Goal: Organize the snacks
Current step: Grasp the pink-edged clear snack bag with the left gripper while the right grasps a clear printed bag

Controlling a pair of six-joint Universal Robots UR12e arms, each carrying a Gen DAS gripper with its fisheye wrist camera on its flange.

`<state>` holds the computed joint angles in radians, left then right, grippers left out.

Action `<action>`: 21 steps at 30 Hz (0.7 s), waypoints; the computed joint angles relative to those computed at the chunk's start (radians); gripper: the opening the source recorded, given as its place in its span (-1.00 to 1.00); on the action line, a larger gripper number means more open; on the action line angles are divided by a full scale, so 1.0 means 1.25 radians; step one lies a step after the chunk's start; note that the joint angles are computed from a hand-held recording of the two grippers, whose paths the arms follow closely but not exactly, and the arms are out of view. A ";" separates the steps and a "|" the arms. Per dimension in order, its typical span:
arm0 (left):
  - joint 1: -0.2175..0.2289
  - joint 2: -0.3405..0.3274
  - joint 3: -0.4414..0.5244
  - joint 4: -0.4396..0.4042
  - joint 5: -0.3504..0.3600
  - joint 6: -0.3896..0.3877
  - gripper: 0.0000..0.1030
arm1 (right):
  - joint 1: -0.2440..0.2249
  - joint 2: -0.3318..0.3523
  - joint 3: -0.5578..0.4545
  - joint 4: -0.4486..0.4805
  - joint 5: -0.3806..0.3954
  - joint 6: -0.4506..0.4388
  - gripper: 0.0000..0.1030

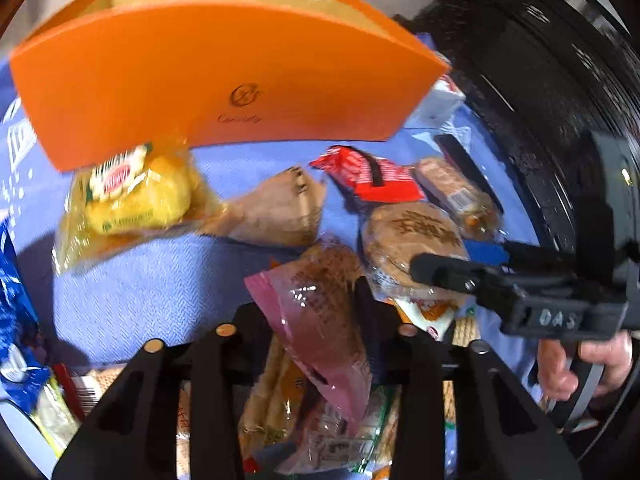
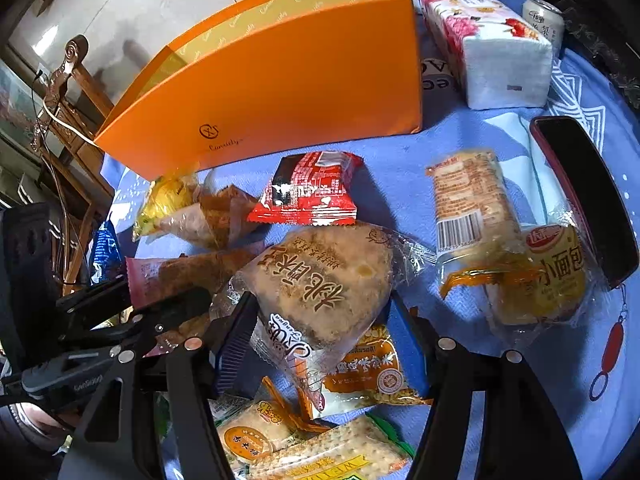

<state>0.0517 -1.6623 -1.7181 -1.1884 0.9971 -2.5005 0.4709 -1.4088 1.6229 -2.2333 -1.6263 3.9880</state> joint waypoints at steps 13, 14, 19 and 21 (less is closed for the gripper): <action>0.036 0.056 -0.029 0.034 -0.027 0.021 -0.46 | 0.020 -0.021 -0.002 -0.025 -0.058 -0.012 -0.11; 0.039 0.060 -0.031 0.038 -0.030 0.015 -0.47 | 0.022 -0.021 -0.004 -0.022 -0.061 -0.016 -0.15; 0.048 0.064 -0.035 0.048 -0.034 -0.004 -0.47 | 0.022 -0.022 0.000 -0.011 -0.053 -0.007 -0.19; 0.056 0.064 -0.030 0.038 -0.056 -0.017 -0.49 | 0.025 -0.024 0.000 -0.017 -0.055 -0.005 -0.26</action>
<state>0.1216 -1.5817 -1.7555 -1.1405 0.9267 -2.5222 0.5021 -1.4384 1.6233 -2.2542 -1.6953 3.9818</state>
